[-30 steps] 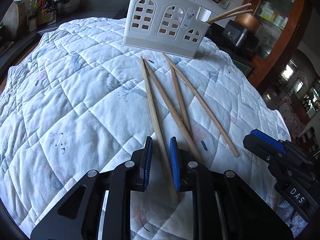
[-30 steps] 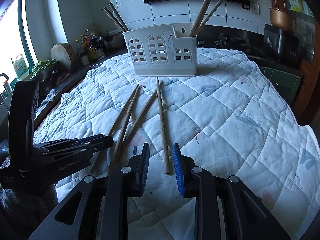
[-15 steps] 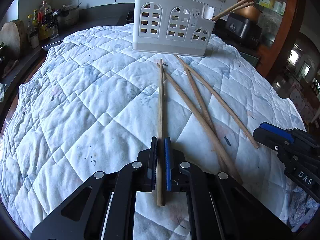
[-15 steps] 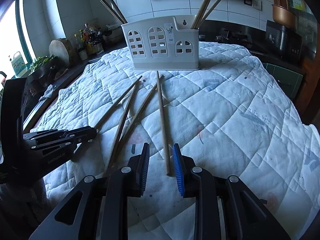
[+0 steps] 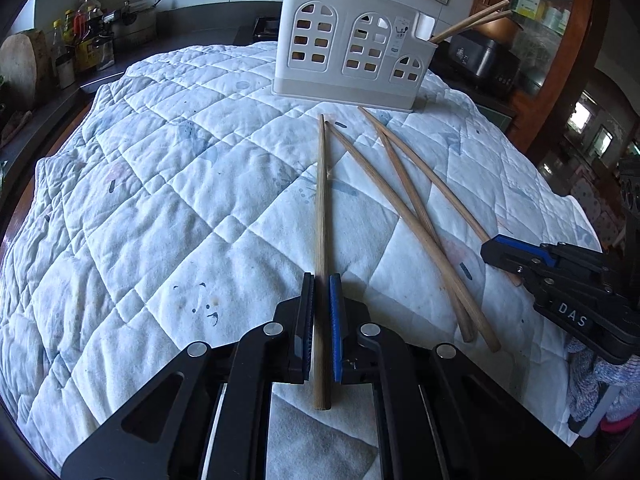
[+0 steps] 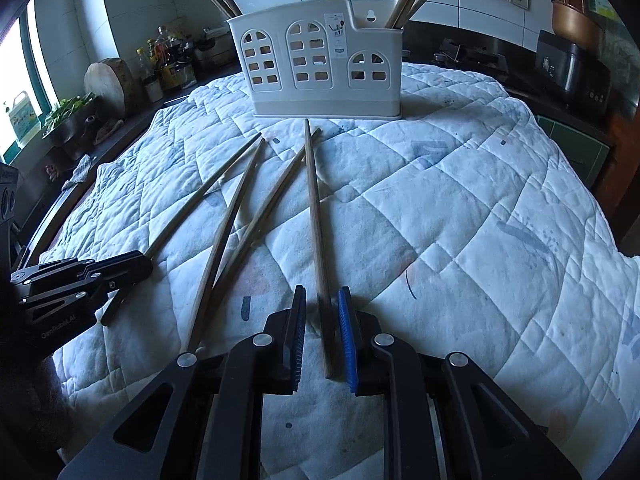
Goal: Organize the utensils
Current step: 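Close the left tool on a chopstick while the right tool closes on another, then lift both held chopsticks and carry them over the white holder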
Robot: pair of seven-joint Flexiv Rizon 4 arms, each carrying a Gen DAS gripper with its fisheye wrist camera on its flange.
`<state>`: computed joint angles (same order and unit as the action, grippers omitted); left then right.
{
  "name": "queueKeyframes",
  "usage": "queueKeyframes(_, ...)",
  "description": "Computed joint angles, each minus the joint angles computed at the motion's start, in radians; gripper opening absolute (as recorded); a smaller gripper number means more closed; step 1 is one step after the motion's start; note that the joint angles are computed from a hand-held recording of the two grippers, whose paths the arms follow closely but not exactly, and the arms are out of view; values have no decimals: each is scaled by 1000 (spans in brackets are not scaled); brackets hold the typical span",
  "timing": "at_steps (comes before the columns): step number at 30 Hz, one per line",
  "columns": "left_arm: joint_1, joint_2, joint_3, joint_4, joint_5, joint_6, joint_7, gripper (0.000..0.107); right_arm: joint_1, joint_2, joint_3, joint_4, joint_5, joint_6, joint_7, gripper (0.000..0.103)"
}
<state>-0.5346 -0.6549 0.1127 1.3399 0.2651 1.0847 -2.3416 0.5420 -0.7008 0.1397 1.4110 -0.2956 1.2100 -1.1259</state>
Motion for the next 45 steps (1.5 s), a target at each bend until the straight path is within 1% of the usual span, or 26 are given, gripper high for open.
queueKeyframes(1, 0, 0, 0, 2, -1, 4, -3, 9, 2, -1, -1, -4, -2, -6, -1, 15)
queueKeyframes(3, 0, 0, 0, 7, -1, 13, -7, 9, 9, -4, -9, -11, -11, -18, 0, 15)
queueKeyframes(6, 3, 0, -2, 14, -3, 27, -5, 9, 27, -4, -34, -11, -37, -27, 14, 10)
queueKeyframes(10, -3, -4, 2, -3, 3, 3, 16, 7, 31, -3, -42, -8, -55, -27, 26, 7)
queueKeyframes(12, -4, -1, 3, -6, 8, -3, 22, 6, 33, 2, -48, 4, -63, -11, 33, 7)
queueKeyframes(15, 8, 10, -9, 9, 2, 22, 37, 6, 37, 22, -60, 31, -78, 22, 51, 7)
queueKeyframes(17, 4, 21, -1, 12, 9, 31, 38, 6, 39, 39, -71, 51, -91, 50, 66, 7)
queueKeyframes(23, 3, 57, 18, 29, 34, 94, 31, 6, 56, 91, -119, 93, -145, 148, 128, 7)
queueKeyframes(27, 12, 73, 19, 30, 36, 134, 40, 6, 57, 112, -136, 89, -173, 199, 157, 7)
queueKeyframes(29, 14, 77, 25, 26, 38, 150, 44, 6, 45, 111, -120, 66, -172, 203, 147, 7)
queueKeyframes(32, 32, 81, 15, 21, 25, 169, 80, 6, 28, 100, -96, 15, -164, 186, 124, 7)
queueKeyframes(39, 61, 74, -2, -27, -17, 162, 171, 6, -3, 68, -39, -129, -122, 107, 26, 7)
queueKeyframes(45, 67, 65, 0, -79, -33, 154, 222, 6, -6, 53, -23, -237, -85, 45, -51, 7)
